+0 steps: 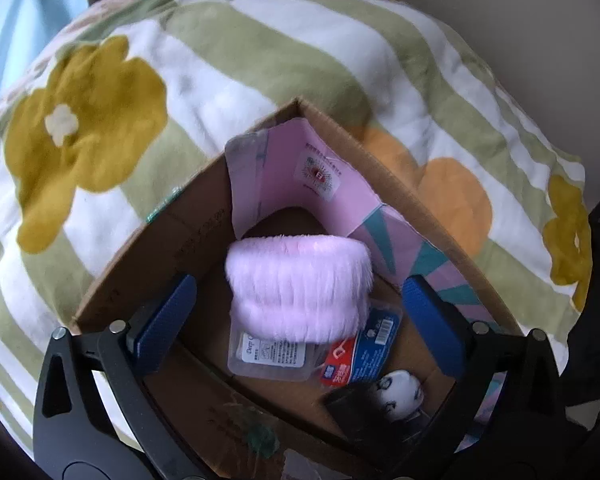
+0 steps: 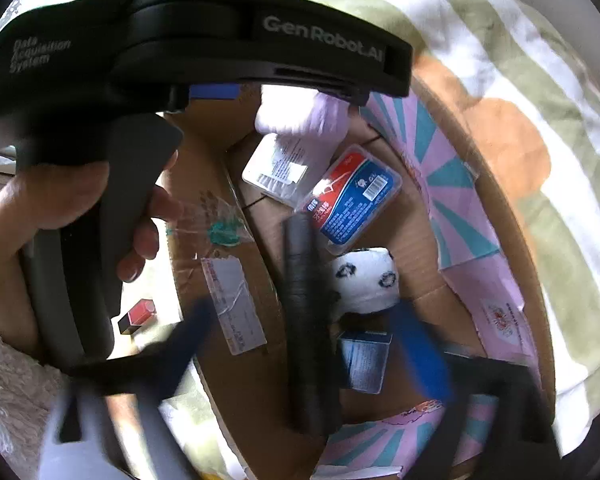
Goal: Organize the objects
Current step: 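Lower both into the cardboard box and open both tools to release them, then raise both tools out of the box back over the remaining items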
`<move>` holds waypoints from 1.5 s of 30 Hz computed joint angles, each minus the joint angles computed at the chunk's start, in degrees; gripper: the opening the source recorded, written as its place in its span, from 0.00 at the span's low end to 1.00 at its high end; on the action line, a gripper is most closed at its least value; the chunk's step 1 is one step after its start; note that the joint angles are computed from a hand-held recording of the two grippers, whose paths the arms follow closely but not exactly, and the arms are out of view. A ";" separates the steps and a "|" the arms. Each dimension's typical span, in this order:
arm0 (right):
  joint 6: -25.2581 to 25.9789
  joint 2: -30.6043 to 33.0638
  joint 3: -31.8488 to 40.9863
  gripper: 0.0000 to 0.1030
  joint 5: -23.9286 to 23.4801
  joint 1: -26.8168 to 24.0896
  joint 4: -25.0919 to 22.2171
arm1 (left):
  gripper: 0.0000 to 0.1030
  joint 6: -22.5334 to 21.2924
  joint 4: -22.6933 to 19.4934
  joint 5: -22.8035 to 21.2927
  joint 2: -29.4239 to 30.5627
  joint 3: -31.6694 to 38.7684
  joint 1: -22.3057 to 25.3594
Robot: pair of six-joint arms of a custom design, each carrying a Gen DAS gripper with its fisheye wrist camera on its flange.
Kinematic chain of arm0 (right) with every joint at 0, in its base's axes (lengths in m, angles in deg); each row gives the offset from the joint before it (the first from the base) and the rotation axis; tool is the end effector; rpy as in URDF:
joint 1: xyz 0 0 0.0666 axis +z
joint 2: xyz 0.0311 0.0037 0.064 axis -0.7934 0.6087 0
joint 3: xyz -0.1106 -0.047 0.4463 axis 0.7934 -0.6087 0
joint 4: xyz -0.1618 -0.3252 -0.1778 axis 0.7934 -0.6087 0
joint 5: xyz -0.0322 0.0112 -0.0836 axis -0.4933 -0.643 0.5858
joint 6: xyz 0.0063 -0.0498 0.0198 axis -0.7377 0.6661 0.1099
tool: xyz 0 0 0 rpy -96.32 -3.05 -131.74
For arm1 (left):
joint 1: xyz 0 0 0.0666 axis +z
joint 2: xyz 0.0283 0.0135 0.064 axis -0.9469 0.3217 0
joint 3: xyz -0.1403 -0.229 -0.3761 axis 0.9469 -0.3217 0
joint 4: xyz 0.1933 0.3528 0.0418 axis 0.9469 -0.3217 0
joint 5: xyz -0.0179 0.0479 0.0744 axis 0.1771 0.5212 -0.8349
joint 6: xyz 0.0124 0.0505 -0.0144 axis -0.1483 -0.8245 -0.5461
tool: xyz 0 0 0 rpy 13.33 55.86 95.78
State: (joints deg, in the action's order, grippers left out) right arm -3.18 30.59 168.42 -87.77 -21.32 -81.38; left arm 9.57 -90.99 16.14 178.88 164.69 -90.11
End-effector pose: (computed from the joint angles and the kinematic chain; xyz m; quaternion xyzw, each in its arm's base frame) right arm 0.4953 0.3033 0.3579 0.0345 0.9822 0.1388 0.1220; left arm 0.6649 -0.2336 0.3514 0.2075 0.9623 -0.0970 0.1465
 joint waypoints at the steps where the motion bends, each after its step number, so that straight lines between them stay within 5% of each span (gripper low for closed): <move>1: 0.35 -0.14 -0.11 1.00 -0.27 0.05 0.03 | 1.00 -0.21 -0.09 -0.19 -0.04 0.13 -0.05; 15: -0.14 -3.55 -3.58 1.00 1.67 0.66 0.96 | 1.00 -0.77 -2.03 -0.14 -1.04 0.85 0.29; 24: -1.74 -4.85 1.62 1.00 4.05 1.62 -5.31 | 1.00 -0.56 -3.17 -0.48 -5.22 -0.23 0.03; 33: 4.58 -7.02 9.04 1.00 9.98 4.31 -13.30 | 1.00 2.05 -6.83 -2.84 -13.34 -1.31 0.34; 45: 10.56 -9.66 15.40 1.00 14.03 10.78 -15.89 | 1.00 8.70 -6.98 -8.10 -30.54 -10.64 5.80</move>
